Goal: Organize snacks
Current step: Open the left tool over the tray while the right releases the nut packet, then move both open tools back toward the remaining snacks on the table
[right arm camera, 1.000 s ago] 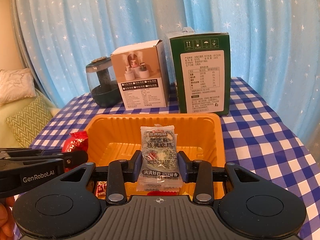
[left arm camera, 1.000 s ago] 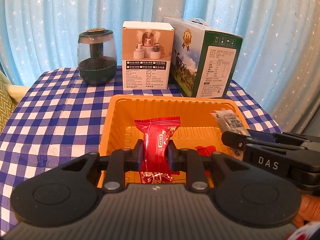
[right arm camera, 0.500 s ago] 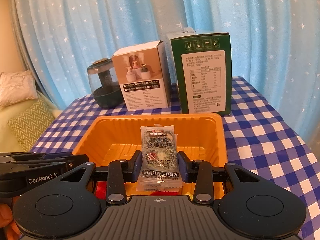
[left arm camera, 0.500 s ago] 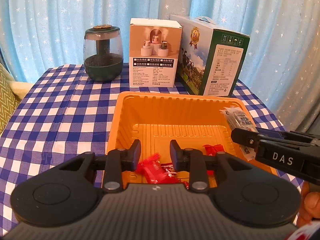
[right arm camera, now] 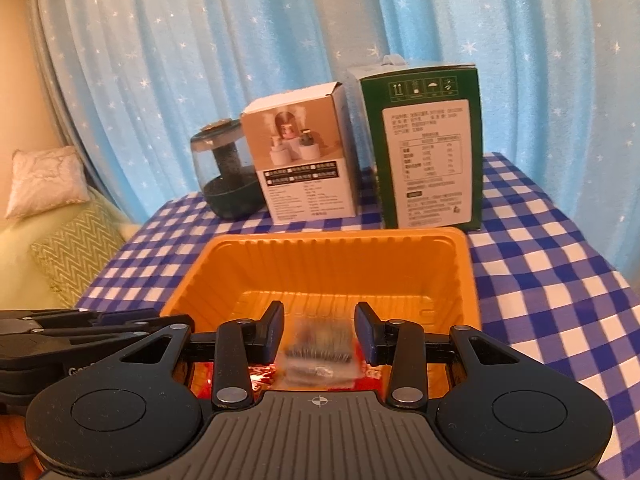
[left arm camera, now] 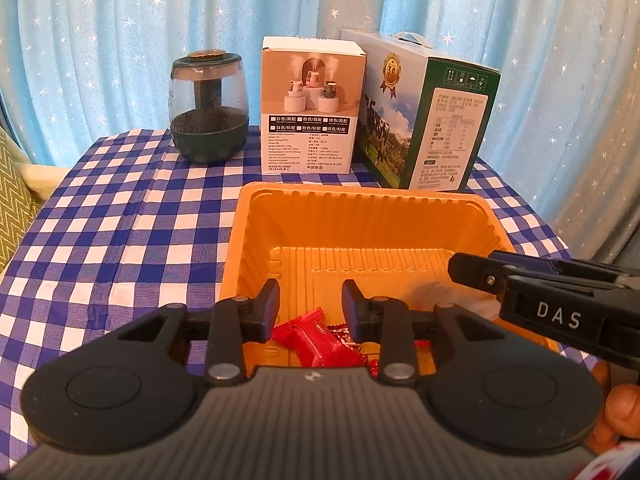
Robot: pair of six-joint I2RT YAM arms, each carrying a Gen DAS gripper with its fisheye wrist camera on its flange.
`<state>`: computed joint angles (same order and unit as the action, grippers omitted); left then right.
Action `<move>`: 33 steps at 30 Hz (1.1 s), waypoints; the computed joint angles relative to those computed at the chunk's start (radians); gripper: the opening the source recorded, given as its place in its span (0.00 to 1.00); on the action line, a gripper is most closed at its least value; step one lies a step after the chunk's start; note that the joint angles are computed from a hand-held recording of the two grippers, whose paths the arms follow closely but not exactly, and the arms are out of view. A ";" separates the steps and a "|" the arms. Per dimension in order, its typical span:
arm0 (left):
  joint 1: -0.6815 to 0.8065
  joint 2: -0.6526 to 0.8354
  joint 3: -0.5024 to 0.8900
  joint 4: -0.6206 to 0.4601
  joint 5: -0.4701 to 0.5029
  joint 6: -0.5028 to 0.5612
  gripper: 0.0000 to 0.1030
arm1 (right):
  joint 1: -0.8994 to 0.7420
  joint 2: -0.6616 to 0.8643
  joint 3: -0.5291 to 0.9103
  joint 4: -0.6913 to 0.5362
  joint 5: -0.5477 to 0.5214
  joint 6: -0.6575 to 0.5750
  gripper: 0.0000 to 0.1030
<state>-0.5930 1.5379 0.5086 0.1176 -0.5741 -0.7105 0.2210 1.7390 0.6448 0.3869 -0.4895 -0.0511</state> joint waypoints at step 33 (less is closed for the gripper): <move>-0.131 -0.050 0.006 -0.151 -0.140 -0.045 0.64 | -0.090 -0.100 -0.073 -0.009 0.007 -0.044 0.64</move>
